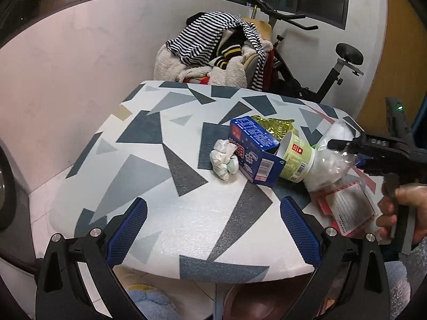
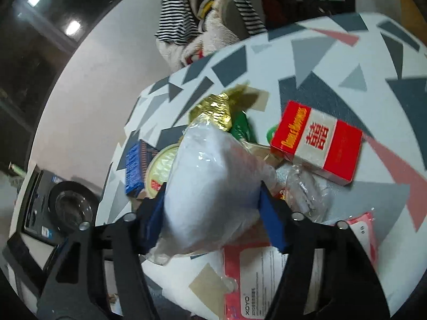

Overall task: Collect trash
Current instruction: 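Grasp the white plastic bag with the right gripper while the left gripper approaches the blue box, then grasp the blue ice-cream box with the left gripper and lift it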

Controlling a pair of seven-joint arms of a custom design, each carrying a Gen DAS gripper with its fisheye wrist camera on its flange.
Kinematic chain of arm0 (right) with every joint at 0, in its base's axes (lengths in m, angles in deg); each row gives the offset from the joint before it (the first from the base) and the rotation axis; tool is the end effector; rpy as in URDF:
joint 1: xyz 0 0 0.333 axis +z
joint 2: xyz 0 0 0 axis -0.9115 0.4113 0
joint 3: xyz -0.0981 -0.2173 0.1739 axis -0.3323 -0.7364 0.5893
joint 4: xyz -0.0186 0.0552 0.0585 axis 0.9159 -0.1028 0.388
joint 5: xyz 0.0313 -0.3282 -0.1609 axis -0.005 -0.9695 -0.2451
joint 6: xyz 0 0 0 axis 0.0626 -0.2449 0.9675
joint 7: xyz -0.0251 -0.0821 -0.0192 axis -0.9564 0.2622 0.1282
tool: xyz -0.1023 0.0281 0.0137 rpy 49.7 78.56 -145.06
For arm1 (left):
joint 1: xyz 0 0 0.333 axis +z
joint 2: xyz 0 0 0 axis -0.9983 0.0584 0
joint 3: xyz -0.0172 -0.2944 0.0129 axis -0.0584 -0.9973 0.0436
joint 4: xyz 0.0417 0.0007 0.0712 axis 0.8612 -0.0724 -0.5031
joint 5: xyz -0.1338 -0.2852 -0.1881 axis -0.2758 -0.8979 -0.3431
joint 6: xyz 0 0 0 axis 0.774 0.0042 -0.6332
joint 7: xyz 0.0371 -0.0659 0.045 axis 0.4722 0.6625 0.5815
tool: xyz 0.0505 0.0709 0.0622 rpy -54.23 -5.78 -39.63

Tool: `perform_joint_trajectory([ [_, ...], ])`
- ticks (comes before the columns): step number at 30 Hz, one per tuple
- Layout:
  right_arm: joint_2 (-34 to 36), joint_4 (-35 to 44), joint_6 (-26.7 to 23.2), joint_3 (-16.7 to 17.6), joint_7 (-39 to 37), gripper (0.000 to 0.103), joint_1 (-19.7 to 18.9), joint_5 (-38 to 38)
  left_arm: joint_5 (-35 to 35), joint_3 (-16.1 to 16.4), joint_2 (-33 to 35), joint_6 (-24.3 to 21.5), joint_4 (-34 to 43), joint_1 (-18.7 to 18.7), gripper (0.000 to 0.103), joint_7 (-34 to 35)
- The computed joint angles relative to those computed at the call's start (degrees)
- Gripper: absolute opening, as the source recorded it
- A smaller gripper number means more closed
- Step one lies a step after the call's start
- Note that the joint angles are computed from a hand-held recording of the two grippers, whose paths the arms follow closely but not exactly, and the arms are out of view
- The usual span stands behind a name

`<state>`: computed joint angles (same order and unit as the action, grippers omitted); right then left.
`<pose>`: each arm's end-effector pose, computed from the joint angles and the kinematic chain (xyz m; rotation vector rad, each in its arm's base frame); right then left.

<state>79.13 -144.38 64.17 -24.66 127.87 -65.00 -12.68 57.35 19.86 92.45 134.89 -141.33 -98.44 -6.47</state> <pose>0.6821 0.0543 0.4316 -1.6873 1.5978 0.0865 0.5333 -0.2463 0.4709 -1.8245 1.6829 -0.7786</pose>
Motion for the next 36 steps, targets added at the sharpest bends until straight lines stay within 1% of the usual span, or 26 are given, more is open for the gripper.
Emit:
perform_joint_trajectory([
  [3, -2.8, -2.7, 1.4, 0.2, -4.0, 0.062, -0.4, 1.2, -1.4, -0.3, 0.8, 0.0, 1.1, -0.2, 0.097, 0.9],
  [7, -7.3, -7.4, 5.8, -0.2, -10.0, 0.062, 0.1, 2.1, -2.2, -0.5, 1.2, -0.1, 2.1, -0.7, 0.097, 2.0],
  [10, -8.9, -9.0, 6.1, -0.7, -12.2, 0.062, -0.2, 4.2, -3.4, -0.8, 1.1, -0.4, 2.7, -1.0, 0.097, 3.1],
  [13, -11.6, -12.1, 8.0, -1.5, -15.0, 0.062, 0.1, 4.8, -4.9, -1.0, 1.1, -0.3, 2.9, -1.2, 0.097, 3.9],
  [18, -13.9, -15.2, 10.1, -2.6, -18.0, 0.062, 0.5, 5.0, -6.9, -1.1, 1.4, -0.3, 3.4, -1.3, 0.097, 5.7],
  [22, -15.4, -17.7, 11.9, -3.3, -20.5, 0.062, 0.8, 4.3, -8.9, -1.2, 2.5, -0.8, 4.8, -1.3, 0.096, 7.8],
  [27, -16.4, -19.4, 13.5, -3.6, -23.6, 0.062, 1.0, 5.1, -11.3, -1.2, 4.5, -0.9, 6.7, -1.3, 0.095, 10.3],
  [33, -16.8, -20.1, 14.2, -3.8, -25.3, 0.062, 1.0, 6.3, -20.3, -2.3, 8.1, -0.4, 10.4, 0.5, 0.09, 16.8],
  [36, -16.4, -19.7, 14.0, -4.0, -25.4, 0.062, 0.8, 6.9, -25.2, -3.1, 11.5, -1.7, 15.3, 1.5, 0.087, 20.8],
])
